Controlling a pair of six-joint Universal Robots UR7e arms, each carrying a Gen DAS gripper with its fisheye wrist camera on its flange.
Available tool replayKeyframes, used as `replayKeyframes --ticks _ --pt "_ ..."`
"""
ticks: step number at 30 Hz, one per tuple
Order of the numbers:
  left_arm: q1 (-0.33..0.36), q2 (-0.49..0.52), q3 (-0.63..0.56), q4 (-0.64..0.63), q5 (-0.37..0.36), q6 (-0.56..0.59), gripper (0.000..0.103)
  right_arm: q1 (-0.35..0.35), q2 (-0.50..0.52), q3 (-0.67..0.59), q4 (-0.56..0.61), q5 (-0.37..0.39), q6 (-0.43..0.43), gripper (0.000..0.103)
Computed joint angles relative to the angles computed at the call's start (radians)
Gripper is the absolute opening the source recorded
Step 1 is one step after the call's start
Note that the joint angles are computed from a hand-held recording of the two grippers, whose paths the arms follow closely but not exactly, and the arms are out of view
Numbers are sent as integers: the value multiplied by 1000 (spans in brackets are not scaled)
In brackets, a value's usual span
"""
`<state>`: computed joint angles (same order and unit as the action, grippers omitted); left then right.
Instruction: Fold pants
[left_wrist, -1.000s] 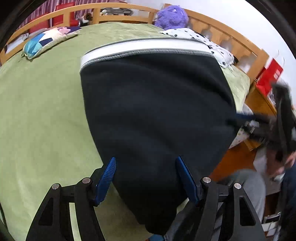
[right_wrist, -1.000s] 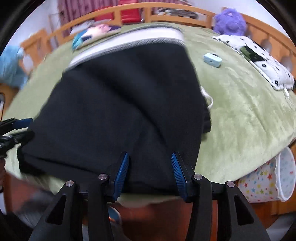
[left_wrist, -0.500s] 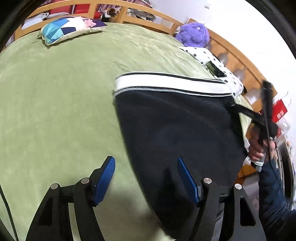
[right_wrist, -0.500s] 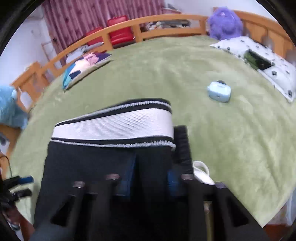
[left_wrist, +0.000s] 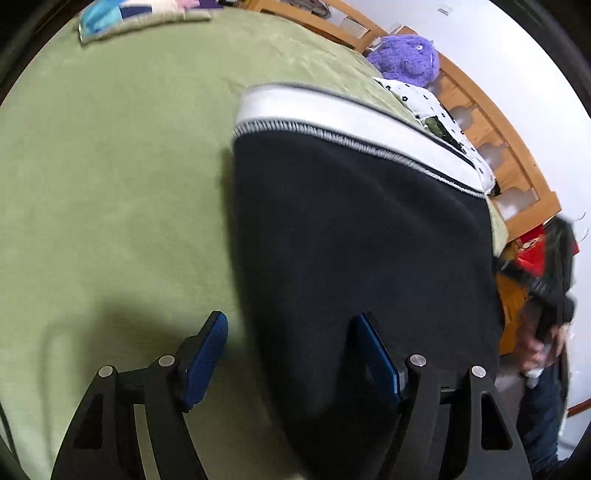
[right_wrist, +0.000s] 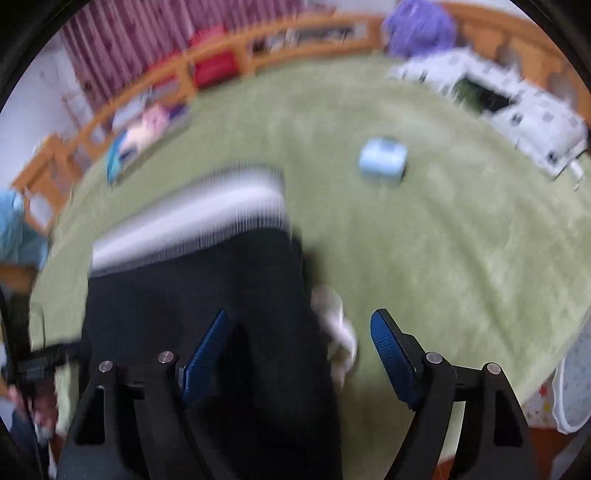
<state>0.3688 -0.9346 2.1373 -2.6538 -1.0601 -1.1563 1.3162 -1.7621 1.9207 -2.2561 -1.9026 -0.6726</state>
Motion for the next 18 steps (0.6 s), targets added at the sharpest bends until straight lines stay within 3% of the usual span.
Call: replayKeyframes --ticks 5,6,7,8,9,10,13,15,18 --pt "26 71 -3 -168 12 113 75 -120 56 -44 140 211 77 84" --pt "31 80 -5 -187 15 110 66 -129 64 -42 143 233 86 84" --pt "35 83 -10 -188 15 101 53 -117 62 -25 106 224 83 83" --pt "41 80 -11 -197 9 106 46 -99 55 -9 72 199 69 79" --pt "44 76 -10 -209 5 114 29 -87 37 9 54 187 61 71" --pt "48 66 -3 -242 -2 135 22 -77 23 21 31 180 64 66" --pt "32 15 14 -251 1 193 14 -48 -9 10 54 188 99 47" --pt "24 -19 12 -238 -1 218 14 -19 -22 9 51 192 133 32" --pt "0 -82 20 -184 36 252 14 66 -36 39 13 137 183 27"
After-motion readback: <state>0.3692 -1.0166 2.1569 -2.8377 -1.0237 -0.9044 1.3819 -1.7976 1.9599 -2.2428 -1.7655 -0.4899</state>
